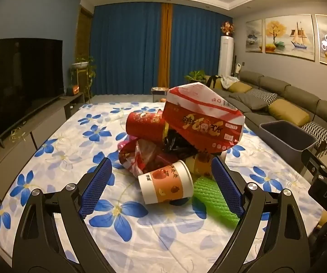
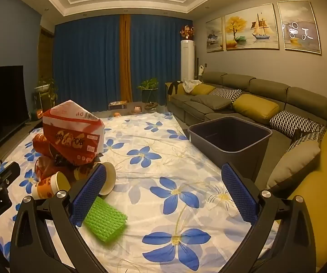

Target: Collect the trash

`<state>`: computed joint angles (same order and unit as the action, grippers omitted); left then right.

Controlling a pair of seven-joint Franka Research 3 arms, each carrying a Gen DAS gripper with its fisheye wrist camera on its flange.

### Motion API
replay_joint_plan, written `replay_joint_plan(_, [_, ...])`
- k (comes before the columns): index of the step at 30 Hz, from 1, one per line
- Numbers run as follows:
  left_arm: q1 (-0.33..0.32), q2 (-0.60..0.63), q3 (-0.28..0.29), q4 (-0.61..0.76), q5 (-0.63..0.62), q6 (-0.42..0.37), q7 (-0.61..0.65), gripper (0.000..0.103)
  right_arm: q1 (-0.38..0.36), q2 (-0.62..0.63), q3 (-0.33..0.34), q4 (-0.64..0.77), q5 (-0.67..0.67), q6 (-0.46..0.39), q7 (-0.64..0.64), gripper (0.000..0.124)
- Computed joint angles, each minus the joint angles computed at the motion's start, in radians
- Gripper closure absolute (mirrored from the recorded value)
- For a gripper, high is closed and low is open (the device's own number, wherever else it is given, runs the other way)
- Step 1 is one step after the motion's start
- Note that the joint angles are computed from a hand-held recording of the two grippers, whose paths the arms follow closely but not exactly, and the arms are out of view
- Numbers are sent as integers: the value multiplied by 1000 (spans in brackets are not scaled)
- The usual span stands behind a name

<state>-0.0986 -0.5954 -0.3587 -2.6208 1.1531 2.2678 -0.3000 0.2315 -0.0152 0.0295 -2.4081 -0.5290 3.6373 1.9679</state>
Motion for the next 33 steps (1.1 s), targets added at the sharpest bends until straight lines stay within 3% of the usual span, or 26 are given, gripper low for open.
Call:
replay_joint_plan(5, [-3, 10, -32, 6, 29, -45, -50, 16, -2, -1, -2, 2, -14, -1, 12, 26])
replay_joint_plan(6, [-12, -19, -8, -15, 32, -21, -52, 16, -2, -1, -3, 3, -18, -3, 16, 26])
replay_joint_plan(13, [-14, -27, -6, -14, 16, -19, -38, 16, 2, 12, 7, 2, 14, 7, -13, 26])
replay_joint_plan(16, [-12, -28, -7, -14, 15, -19, -35, 16, -14, -1, -7, 22, -72, -11, 61, 26])
replay_joint_plan(19, [-12, -29, -9, -14, 14, -23, -31, 15, -5, -1, 5, -2, 13, 6, -7, 26])
replay_joint_plan(33, [-12, -33, -13, -11, 14, -30, -29, 15, -2, -3, -2, -2, 10, 15, 4, 26])
